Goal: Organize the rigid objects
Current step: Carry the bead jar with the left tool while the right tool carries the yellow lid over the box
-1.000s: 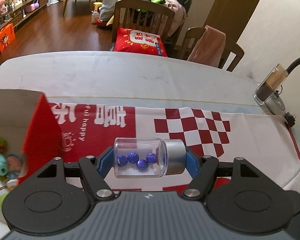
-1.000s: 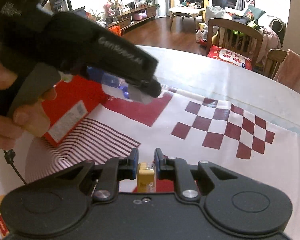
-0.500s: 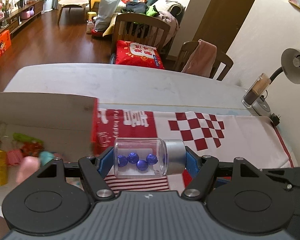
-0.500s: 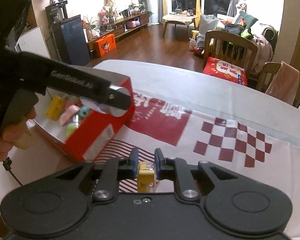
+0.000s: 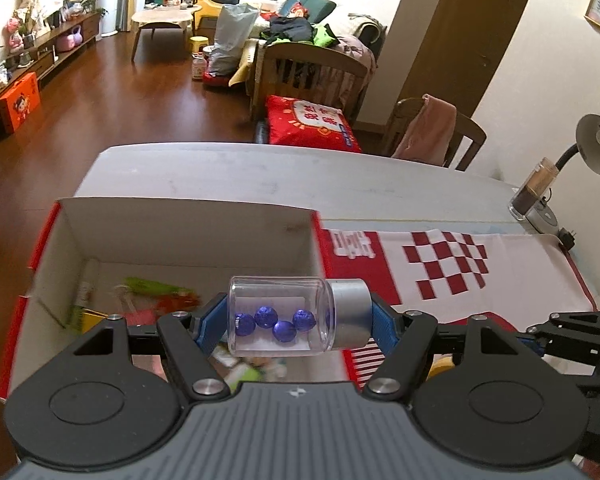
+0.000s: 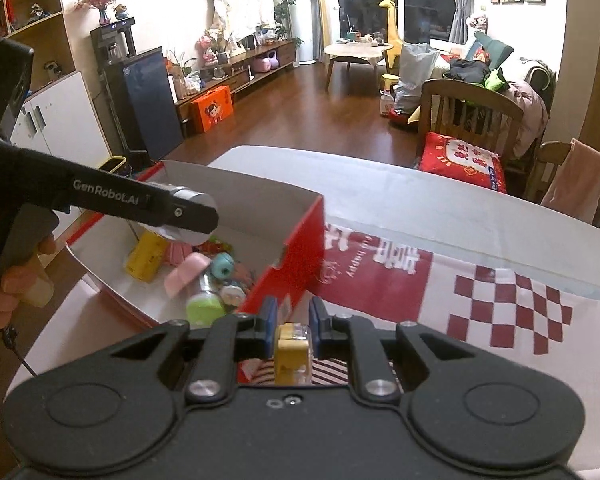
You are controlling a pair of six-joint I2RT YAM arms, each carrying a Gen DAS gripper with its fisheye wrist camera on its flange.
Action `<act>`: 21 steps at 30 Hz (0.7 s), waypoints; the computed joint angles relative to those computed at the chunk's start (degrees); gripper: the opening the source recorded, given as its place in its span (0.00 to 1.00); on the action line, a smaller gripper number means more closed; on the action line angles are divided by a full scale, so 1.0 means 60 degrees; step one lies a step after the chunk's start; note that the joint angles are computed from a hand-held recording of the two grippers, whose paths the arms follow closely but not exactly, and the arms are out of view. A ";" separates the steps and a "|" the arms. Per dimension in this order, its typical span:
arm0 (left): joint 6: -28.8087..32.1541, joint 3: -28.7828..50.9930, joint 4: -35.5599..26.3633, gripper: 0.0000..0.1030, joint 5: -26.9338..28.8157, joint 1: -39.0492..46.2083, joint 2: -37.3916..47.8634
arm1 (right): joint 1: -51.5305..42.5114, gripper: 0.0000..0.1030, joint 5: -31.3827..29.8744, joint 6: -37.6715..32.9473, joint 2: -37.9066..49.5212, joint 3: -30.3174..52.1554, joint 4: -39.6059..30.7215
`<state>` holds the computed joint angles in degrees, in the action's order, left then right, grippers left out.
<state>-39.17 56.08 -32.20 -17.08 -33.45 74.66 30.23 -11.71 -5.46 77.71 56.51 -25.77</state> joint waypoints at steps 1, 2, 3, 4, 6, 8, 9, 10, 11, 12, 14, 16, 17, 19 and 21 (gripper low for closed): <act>0.0111 -0.0124 -0.0017 0.70 0.0062 0.0134 -0.0162 | 0.0147 0.15 0.0112 0.0088 0.0057 0.0045 0.0038; 0.0194 -0.0268 -0.0019 0.70 0.0100 0.0228 -0.0315 | 0.0291 0.15 0.0218 0.0187 0.0127 0.0076 0.0096; 0.0322 -0.0392 -0.0020 0.70 0.0170 0.0378 -0.0460 | 0.0415 0.15 0.0308 0.0278 0.0199 0.0108 0.0157; 0.0481 -0.0513 -0.0015 0.70 0.0269 0.0561 -0.0588 | 0.0542 0.15 0.0398 0.0364 0.0288 0.0148 0.0218; 0.0751 -0.0728 -0.0004 0.70 0.0421 0.0900 -0.0780 | 0.0808 0.15 0.0585 0.0550 0.0493 0.0258 0.0317; 0.1011 -0.0900 0.0031 0.70 0.0586 0.1223 -0.0872 | 0.1046 0.15 0.0768 0.0688 0.0712 0.0338 0.0455; 0.1130 -0.0976 0.0043 0.70 0.0626 0.1365 -0.0899 | 0.1149 0.15 0.0845 0.0765 0.0829 0.0393 0.0510; 0.1295 -0.1068 0.0084 0.70 0.0695 0.1554 -0.0915 | 0.1250 0.15 0.0909 0.0849 0.0979 0.0461 0.0582; 0.1429 -0.1169 0.0138 0.70 0.0753 0.1707 -0.0936 | 0.1356 0.15 0.1012 0.0920 0.1088 0.0505 0.0669; 0.1554 -0.1273 0.0195 0.70 0.0796 0.1865 -0.0947 | 0.1479 0.15 0.1189 0.0948 0.1233 0.0566 0.0797; 0.1844 -0.1490 0.0320 0.70 0.0935 0.2198 -0.0990 | 0.1584 0.15 0.1327 0.1048 0.1490 0.0698 0.0957; 0.2113 -0.1662 0.0489 0.70 0.1053 0.2453 -0.0908 | 0.1660 0.15 0.1482 0.1149 0.1749 0.0875 0.1114; 0.2210 -0.1731 0.0544 0.70 0.1046 0.2527 -0.0875 | 0.1701 0.15 0.1556 0.1144 0.1868 0.0974 0.1185; 0.2426 -0.1855 0.0693 0.70 0.1116 0.2741 -0.0778 | 0.1813 0.11 0.1780 0.1008 0.2137 0.1291 0.1243; 0.2599 -0.1975 0.0804 0.70 0.1275 0.2981 -0.0727 | 0.1857 0.11 0.1853 0.0974 0.2351 0.1660 0.1229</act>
